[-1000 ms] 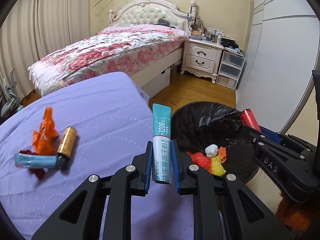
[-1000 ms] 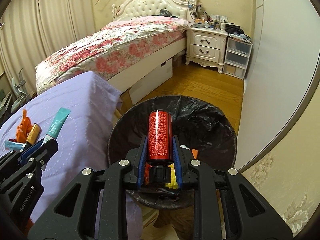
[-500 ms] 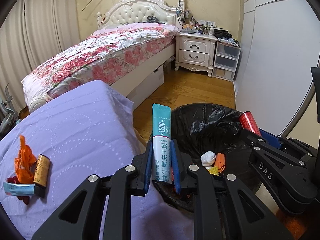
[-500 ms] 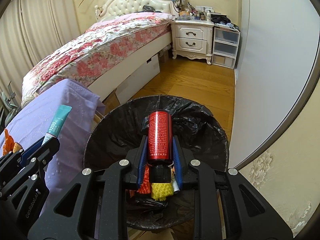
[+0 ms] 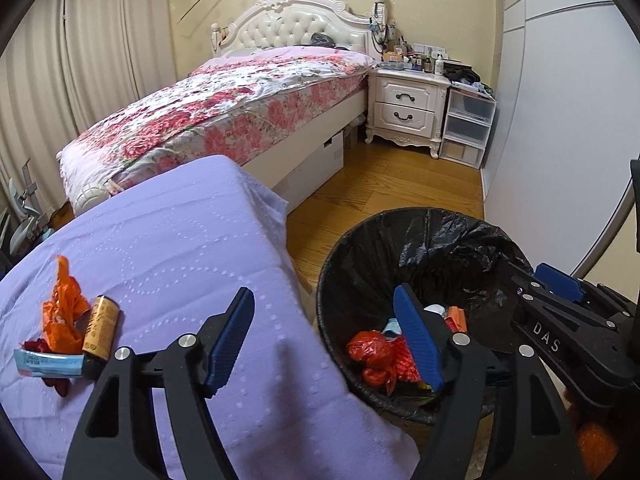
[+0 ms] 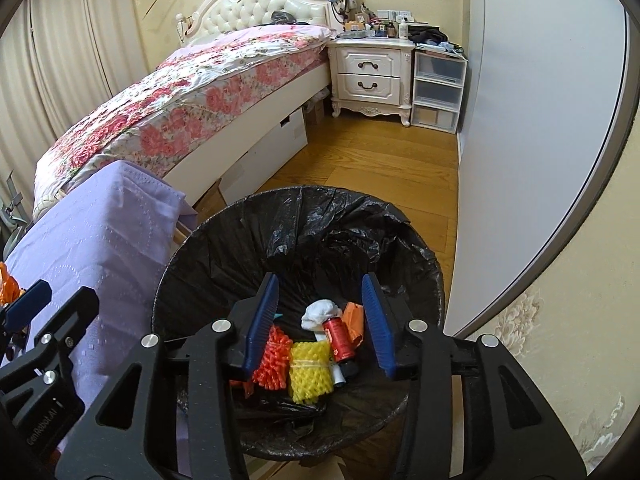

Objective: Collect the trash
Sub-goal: 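Open both grippers to drop the tube and red can into the bin, then move both open grippers back over the remaining trash on the bed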

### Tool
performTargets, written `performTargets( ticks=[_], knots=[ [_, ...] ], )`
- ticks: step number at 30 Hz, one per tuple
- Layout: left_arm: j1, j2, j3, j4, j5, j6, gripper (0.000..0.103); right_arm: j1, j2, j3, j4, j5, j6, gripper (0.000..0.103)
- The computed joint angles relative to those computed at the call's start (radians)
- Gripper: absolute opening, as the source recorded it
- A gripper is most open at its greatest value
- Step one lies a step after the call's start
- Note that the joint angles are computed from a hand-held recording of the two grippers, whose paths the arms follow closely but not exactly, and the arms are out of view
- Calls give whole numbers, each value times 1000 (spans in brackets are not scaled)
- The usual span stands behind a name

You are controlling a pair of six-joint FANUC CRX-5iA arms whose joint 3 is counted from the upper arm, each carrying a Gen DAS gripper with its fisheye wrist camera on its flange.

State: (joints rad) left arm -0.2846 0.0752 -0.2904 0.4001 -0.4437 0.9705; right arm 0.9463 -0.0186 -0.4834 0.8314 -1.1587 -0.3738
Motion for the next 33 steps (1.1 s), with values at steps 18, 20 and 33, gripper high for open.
performTargets(
  ticks=[18, 20, 33],
  knots=[
    [215, -185, -186, 57, -10, -74, 72, 97, 92, 110, 2, 47, 81, 48],
    [251, -201, -204, 67, -16, -82, 72, 102, 104, 127, 7, 49, 90, 48],
    [446, -233, -231, 52, -44, -39, 72, 108, 223, 285, 4, 108, 239, 49]
  ],
)
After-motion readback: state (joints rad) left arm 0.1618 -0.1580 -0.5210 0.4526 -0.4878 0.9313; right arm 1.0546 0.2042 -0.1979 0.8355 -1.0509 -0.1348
